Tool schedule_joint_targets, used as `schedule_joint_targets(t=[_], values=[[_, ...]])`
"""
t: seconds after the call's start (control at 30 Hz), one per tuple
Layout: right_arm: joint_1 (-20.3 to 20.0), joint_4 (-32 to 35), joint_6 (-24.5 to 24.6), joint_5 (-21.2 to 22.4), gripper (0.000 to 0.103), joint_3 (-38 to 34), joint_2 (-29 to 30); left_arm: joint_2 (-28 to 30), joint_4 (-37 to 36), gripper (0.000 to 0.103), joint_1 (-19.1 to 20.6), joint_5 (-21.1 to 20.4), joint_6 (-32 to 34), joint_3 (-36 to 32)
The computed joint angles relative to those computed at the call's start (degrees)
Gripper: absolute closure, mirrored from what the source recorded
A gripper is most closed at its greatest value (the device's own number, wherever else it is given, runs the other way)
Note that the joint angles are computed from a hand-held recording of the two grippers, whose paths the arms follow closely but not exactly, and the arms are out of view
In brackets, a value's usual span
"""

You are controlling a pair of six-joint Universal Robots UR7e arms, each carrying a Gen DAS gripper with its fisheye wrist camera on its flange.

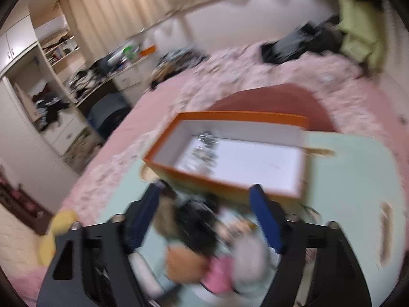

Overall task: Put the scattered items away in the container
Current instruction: 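Reach the right tool into the box and grasp the beaded keychain, then carry the beaded keychain out and set it beside the Mickey figure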

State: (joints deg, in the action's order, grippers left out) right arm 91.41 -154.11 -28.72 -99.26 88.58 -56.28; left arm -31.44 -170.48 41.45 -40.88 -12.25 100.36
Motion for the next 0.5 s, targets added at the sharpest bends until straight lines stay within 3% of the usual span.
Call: schedule_joint_targets(t=[0.07,0.13,0.23,0.4,0.5], values=[[1.6,6.4,1.3,-4.1,0.048,-8.0,5.6,-0.1,-0.3,0.001,0.0,0.1,0.1,0.2],[2.1,17.9,6.3,-6.9,0.059,-19.0,12.5,-0.2,-0.6,0.001,0.1,0.2,0.1,0.3],[1.6,29.6,14.6,-8.7,0.066,-30.9,20.0,-0.4,-0.8,0.001,0.2,0.5,0.0,0.5],[1.8,35.6,19.7,-9.5,0.066,-40.6,26.3,-0.5,-1.0,0.001,0.4,0.5,0.2,0.5],[2.7,38.9,19.8,-13.6,0.066,-43.7,28.5,-0.6,-1.1,0.001,0.4,0.4,0.2,0.7]])
